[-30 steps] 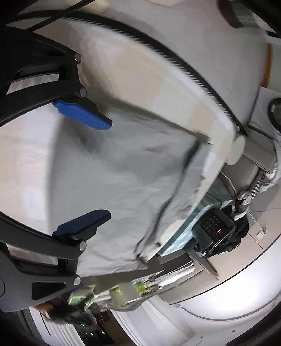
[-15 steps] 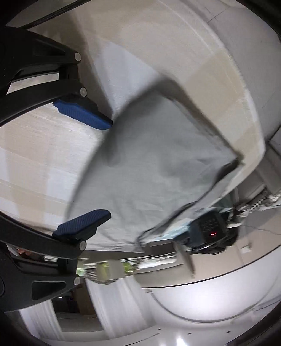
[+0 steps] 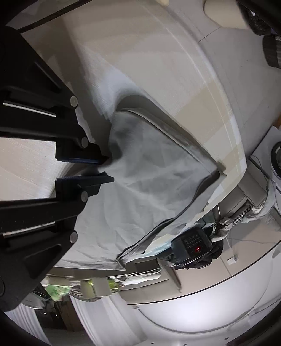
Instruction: Fold small clothes
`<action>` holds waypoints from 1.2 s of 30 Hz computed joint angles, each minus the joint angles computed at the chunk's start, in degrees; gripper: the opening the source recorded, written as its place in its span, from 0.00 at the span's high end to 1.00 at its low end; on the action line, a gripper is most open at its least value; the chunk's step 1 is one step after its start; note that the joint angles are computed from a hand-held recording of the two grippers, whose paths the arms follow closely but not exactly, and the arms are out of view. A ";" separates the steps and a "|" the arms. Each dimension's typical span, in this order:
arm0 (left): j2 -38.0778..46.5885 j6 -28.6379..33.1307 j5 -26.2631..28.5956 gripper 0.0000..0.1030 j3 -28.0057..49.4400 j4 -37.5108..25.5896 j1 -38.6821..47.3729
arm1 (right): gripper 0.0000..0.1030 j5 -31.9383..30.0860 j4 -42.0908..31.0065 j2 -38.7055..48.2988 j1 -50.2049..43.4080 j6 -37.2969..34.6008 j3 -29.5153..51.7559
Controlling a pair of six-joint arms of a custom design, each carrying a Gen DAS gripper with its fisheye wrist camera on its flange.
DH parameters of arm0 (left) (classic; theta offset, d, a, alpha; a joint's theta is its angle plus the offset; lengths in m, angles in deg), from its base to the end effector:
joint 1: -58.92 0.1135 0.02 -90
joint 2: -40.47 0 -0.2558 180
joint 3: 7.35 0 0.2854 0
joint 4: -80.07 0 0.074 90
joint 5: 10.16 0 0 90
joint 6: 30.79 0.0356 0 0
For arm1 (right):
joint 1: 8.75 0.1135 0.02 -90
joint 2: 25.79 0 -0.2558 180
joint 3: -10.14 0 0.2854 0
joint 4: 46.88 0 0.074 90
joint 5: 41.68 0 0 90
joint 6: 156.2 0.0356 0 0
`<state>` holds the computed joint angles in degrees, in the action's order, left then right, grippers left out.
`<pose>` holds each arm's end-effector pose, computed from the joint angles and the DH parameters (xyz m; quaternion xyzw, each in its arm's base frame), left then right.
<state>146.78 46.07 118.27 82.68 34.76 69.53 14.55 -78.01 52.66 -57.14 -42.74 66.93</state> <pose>0.4113 0.0545 0.1894 -0.1093 0.9124 -0.3241 0.2246 0.2118 -0.2087 0.1763 0.4571 0.7888 0.2029 0.3575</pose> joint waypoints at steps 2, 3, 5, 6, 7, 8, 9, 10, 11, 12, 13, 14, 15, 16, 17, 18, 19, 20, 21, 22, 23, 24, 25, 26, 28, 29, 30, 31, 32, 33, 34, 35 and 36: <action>-3.78 5.04 1.35 0.94 -3.18 -2.94 2.38 | 0.95 -1.71 -2.77 -5.75 -2.27 -3.58 -3.76; -6.22 8.23 1.95 0.94 -5.33 -4.84 4.00 | 0.95 -3.10 -5.06 -9.40 -4.06 -6.24 -5.97; -10.46 15.58 2.82 0.94 -8.83 -9.81 7.44 | 0.95 -7.51 -12.56 -17.55 -10.11 -13.55 -10.49; -12.87 19.41 3.18 0.94 -10.88 -12.55 9.50 | 0.95 -9.44 -17.66 -21.32 -13.67 -18.68 -12.24; -15.20 23.35 3.02 0.94 -12.99 -15.19 11.43 | 0.95 -11.04 -22.07 -24.07 -16.93 -22.98 -13.58; -17.32 28.13 2.52 0.94 -14.93 -18.34 13.55 | 0.95 -13.13 -28.13 -26.54 -21.81 -29.18 -14.76; -18.73 32.49 2.35 0.93 -16.28 -21.24 15.62 | 0.95 -14.40 -34.96 -27.75 -27.20 -37.30 -15.33; -19.84 36.19 2.42 0.92 -17.35 -24.08 17.69 | 0.96 -15.46 -40.86 -27.67 -32.72 -45.28 -15.71; -20.22 40.32 2.84 0.91 -17.83 -27.73 20.14 | 0.96 -16.89 -46.46 -26.41 -38.62 -53.72 -15.68; -20.63 43.02 3.09 0.89 -18.17 -29.73 21.75 | 0.96 -16.88 -51.41 -25.13 -43.58 -62.16 -15.27; -21.35 44.60 2.56 0.87 -18.52 -30.86 22.75 | 0.95 -15.74 -55.08 -24.75 -46.81 -68.58 -14.65; -22.32 45.71 1.64 0.83 -18.68 -31.51 23.21 | 0.92 -14.86 -57.44 -24.95 -48.92 -72.26 -14.43; -23.64 46.76 0.63 0.82 -18.92 -31.92 23.55 | 0.90 -14.34 -59.51 -25.63 -50.83 -75.15 -14.04; -24.63 47.25 0.19 0.80 -18.96 -32.10 23.65 | 0.85 -14.35 -61.05 -27.15 -52.44 -77.19 -13.76; -25.33 48.03 0.05 0.80 -18.70 -32.75 23.82 | 0.77 -14.33 -61.51 -29.20 -52.71 -76.89 -13.50; -25.54 48.38 0.17 0.78 -18.20 -33.00 23.82 | 0.75 -14.66 -62.41 -30.65 -54.65 -78.59 -12.95; -25.84 49.98 0.21 0.77 -17.86 -33.99 24.71 | 0.70 -15.65 -62.04 -31.67 -55.12 -78.39 -12.27; -26.45 50.98 0.03 0.72 -17.37 -34.84 24.72 | 0.62 -16.81 -62.59 -33.00 -56.54 -79.03 -11.45; -26.63 50.83 -0.05 0.65 -16.71 -35.16 24.33 | 0.58 -17.76 -62.49 -33.69 -57.40 -78.80 -10.93; -25.98 50.06 -0.32 0.62 -15.45 -34.58 23.52 | 0.54 -19.27 -62.62 -34.21 -58.22 -78.48 -9.91; -26.71 50.14 -0.40 0.56 -15.23 -34.43 23.53 | 0.54 -20.16 -63.43 -34.31 -59.00 -79.35 -9.11; -26.08 48.67 -0.61 0.52 -13.96 -33.44 22.37 | 0.53 -21.37 -64.51 -34.58 -60.02 -80.16 -7.94; -26.65 48.52 -0.86 0.49 -13.75 -32.87 22.11 | 0.47 -22.41 -65.41 -34.77 -60.87 -80.77 -6.93; -27.87 48.42 -1.22 0.45 -13.87 -31.82 22.03 | 0.33 -23.78 -65.31 -35.61 -60.24 -79.64 -6.03; -28.59 48.04 -0.96 0.37 -13.39 -30.91 21.39 | 0.22 -25.88 -64.64 -36.88 -58.66 -77.73 -4.90; -28.37 48.10 -0.49 0.28 -12.58 -31.01 21.41 | 0.22 -26.48 -63.18 -38.60 -55.91 -74.75 -4.61; -28.04 47.20 -0.13 0.18 -11.79 -30.44 21.32 | 0.21 -26.03 -61.36 -40.22 -52.54 -71.06 -4.51; -27.26 45.77 0.09 0.17 -11.02 -29.11 21.04 | 0.20 -24.91 -55.83 -43.35 -46.29 -62.22 -5.50; -26.87 43.88 0.31 0.16 -10.28 -27.62 20.94 | 0.20 -23.12 -51.34 -45.57 -41.13 -54.98 -6.40; -25.74 41.74 -0.03 0.16 -9.16 -26.20 19.75 | 0.20 -21.56 -48.07 -46.61 -37.11 -49.95 -6.88; -24.46 40.76 0.10 0.16 -7.79 -25.96 19.56 | 0.20 -20.06 -45.15 -47.35 -32.97 -45.59 -7.47; -22.54 39.27 0.28 0.16 -5.85 -25.85 19.19 | 0.20 -17.41 -41.02 -48.32 -27.48 -39.61 -8.33; -20.96 37.53 0.06 0.16 -4.80 -24.86 18.25 | 0.20 -14.85 -37.43 -48.76 -22.97 -34.96 -9.10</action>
